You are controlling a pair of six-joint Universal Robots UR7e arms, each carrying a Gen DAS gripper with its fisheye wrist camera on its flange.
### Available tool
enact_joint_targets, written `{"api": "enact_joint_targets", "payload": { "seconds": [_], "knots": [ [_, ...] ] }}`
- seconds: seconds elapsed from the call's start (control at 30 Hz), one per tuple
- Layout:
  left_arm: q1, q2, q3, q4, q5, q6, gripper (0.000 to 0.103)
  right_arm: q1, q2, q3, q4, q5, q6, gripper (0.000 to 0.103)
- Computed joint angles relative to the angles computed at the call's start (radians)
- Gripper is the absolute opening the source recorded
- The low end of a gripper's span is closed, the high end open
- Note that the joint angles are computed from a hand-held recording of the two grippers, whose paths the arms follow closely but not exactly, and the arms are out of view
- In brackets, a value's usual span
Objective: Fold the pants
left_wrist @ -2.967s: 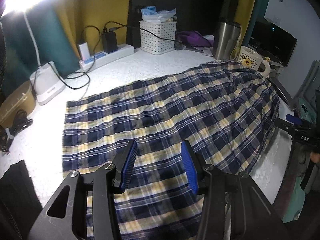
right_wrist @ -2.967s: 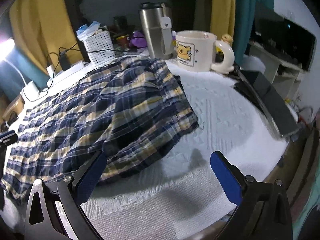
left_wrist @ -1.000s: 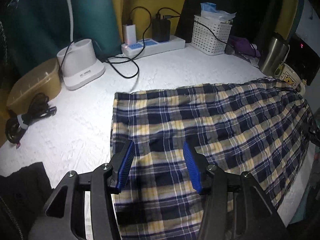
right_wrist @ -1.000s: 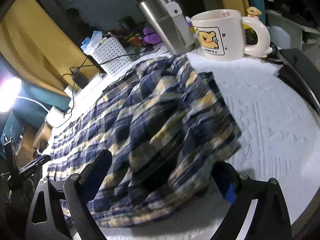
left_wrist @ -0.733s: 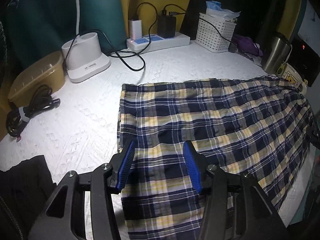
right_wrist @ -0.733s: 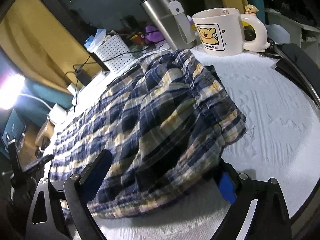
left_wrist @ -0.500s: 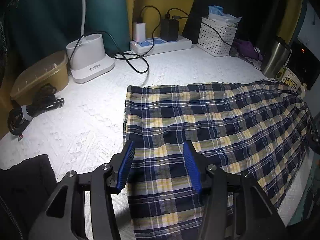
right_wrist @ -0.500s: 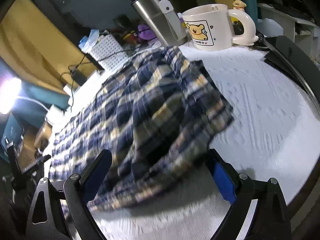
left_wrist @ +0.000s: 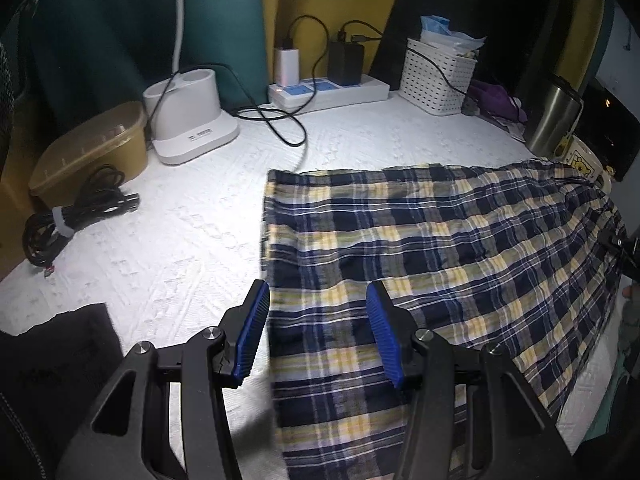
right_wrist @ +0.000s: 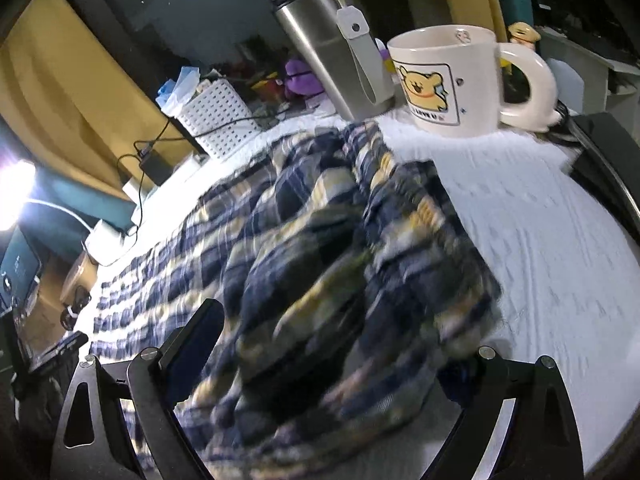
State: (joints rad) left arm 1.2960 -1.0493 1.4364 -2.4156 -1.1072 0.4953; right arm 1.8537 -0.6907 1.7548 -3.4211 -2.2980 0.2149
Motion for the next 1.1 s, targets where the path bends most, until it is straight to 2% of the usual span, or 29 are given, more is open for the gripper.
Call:
{"api": "enact_joint_targets", "payload": {
  "seconds": [0.2,0.27,0.4,0.47,0.53,1.1],
  "knots": [
    [0.006,-0.009,0.0,-0.004,0.029,-0.012,0.05,-0.02,0.018,-0.046,-0.004,0.037,-0.039,0.094],
    [0.005,-0.013,0.003,-0.009,0.035,-0.014,0.05,-0.026,0.024,-0.059,0.008,0.058,-0.042,0.071],
    [0.001,-0.018,0.008,-0.014,0.038,-0.012,0.05,-0.028,0.036,-0.079,0.023,0.063,-0.046,0.048],
    [-0.001,-0.024,0.014,-0.017,0.039,-0.007,0.05,-0.031,0.033,-0.074,0.031,0.067,-0.036,0.031],
    [-0.004,-0.03,0.021,-0.02,0.04,-0.005,0.05,-0.032,0.027,-0.062,0.02,0.067,-0.027,0.025],
    [-0.041,-0.064,0.081,-0.061,0.052,0.027,0.05,-0.005,-0.011,0.037,-0.1,0.004,-0.103,0.015]
  ]
}}
